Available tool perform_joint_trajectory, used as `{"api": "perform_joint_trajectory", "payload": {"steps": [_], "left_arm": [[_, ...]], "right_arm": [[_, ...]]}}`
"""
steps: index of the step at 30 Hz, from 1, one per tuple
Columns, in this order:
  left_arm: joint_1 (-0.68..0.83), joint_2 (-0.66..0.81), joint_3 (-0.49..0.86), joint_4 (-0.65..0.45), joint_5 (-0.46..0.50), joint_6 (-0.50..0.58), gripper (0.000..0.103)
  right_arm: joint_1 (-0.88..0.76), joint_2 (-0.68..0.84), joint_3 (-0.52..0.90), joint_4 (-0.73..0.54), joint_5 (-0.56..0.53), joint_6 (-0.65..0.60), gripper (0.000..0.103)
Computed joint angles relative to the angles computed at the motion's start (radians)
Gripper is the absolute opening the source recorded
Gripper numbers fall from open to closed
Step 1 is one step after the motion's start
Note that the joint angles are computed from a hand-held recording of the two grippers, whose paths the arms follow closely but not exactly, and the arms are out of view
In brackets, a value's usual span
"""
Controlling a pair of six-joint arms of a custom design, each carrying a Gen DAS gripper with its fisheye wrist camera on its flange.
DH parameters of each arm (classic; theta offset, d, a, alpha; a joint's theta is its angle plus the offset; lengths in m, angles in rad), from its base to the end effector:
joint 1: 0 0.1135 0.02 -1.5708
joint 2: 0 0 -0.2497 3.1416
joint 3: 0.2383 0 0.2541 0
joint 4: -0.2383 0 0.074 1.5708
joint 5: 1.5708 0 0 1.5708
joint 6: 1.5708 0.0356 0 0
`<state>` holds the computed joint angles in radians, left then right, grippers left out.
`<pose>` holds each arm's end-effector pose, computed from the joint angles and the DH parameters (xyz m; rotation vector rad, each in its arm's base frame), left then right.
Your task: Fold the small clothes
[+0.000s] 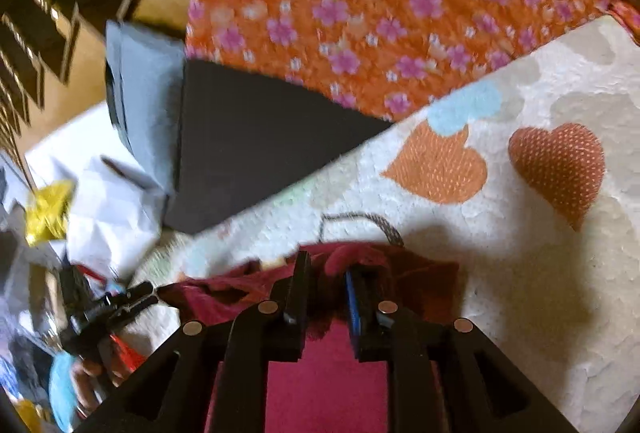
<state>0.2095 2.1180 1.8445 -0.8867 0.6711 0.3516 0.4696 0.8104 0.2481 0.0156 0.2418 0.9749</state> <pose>0.4394 0.0708 0.2244 0.3565 2.4667 -0.6897 0.1657 0.0745 0.1571 0.6811 2.0496 0.6042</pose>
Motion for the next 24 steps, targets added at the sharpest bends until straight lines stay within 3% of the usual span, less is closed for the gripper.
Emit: {"api": "perform_joint_trajectory", "payload": {"steps": [4,7,9,14,15,17,21,23,24], "left_arm": [[-0.011,-0.002,-0.001,-0.036,-0.001,0.052,0.073],[-0.057,-0.062,-0.137,0.07,-0.078,0.076,0.073],[-0.093,-0.072,-0.193,0.126,-0.143,0.085,0.073],[-0.111,-0.034,-0.247,0.222,-0.23,0.063,0.073],[-0.113,-0.015,-0.244,0.233,-0.257,0.06,0.073],[-0.113,0.009,-0.242,0.254,-0.293,0.058,0.073],[-0.087,0.077,-0.18,0.243,-0.277,0.016,0.073],[-0.08,0.093,-0.163,0.235,-0.265,0.008,0.073],[-0.08,0.088,-0.178,0.25,-0.267,0.005,0.073]], "right_arm": [[0.1,0.026,0.06,-0.064,0.133,0.011,0.019],[0.126,0.022,0.08,-0.064,0.202,-0.012,0.021],[0.09,0.04,0.093,-0.04,0.149,-0.05,0.026],[-0.06,0.013,0.088,-0.039,-0.125,-0.126,0.032],[-0.102,0.017,0.096,-0.078,-0.187,-0.13,0.032],[-0.146,0.019,0.125,-0.199,-0.21,-0.122,0.032],[-0.196,-0.207,0.063,-0.308,-0.28,-0.147,0.032],[-0.107,-0.251,0.058,-0.316,-0.13,-0.138,0.033],[-0.044,-0.198,0.069,-0.287,-0.054,-0.166,0.033]]}}
